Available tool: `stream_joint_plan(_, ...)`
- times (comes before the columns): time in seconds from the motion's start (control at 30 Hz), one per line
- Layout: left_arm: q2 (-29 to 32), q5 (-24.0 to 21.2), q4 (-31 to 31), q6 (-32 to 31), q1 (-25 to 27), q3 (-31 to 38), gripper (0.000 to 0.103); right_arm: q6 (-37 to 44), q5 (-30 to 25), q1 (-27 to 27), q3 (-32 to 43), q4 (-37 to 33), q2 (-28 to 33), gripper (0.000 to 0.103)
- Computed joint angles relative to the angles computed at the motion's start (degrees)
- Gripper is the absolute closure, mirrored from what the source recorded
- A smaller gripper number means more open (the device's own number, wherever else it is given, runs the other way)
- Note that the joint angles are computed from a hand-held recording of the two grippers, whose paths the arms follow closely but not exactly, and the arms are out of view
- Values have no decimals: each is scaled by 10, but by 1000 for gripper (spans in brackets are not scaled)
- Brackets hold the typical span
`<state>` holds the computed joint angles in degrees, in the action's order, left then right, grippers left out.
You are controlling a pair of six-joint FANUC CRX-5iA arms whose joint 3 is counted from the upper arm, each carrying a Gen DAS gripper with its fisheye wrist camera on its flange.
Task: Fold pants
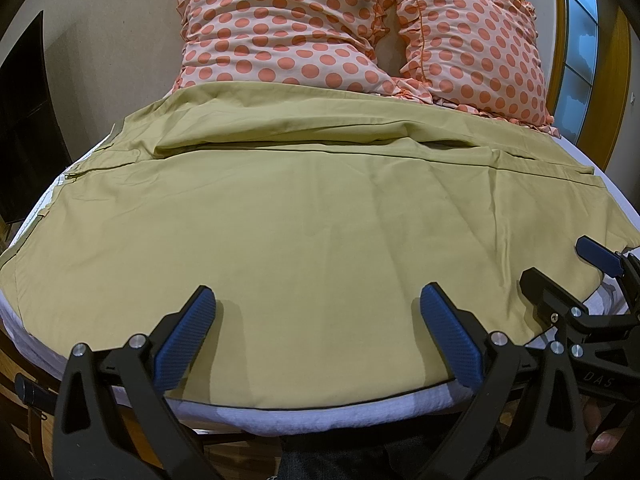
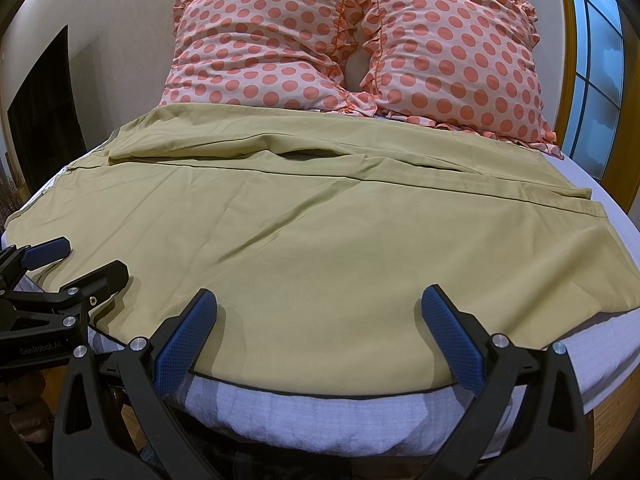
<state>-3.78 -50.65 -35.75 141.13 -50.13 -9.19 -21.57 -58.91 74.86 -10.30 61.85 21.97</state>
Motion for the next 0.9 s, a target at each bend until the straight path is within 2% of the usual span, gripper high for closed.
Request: stream_joint_plan(0.9,0,0,-2,1,-1,0,2,-7,0,0,-5,6,0,1)
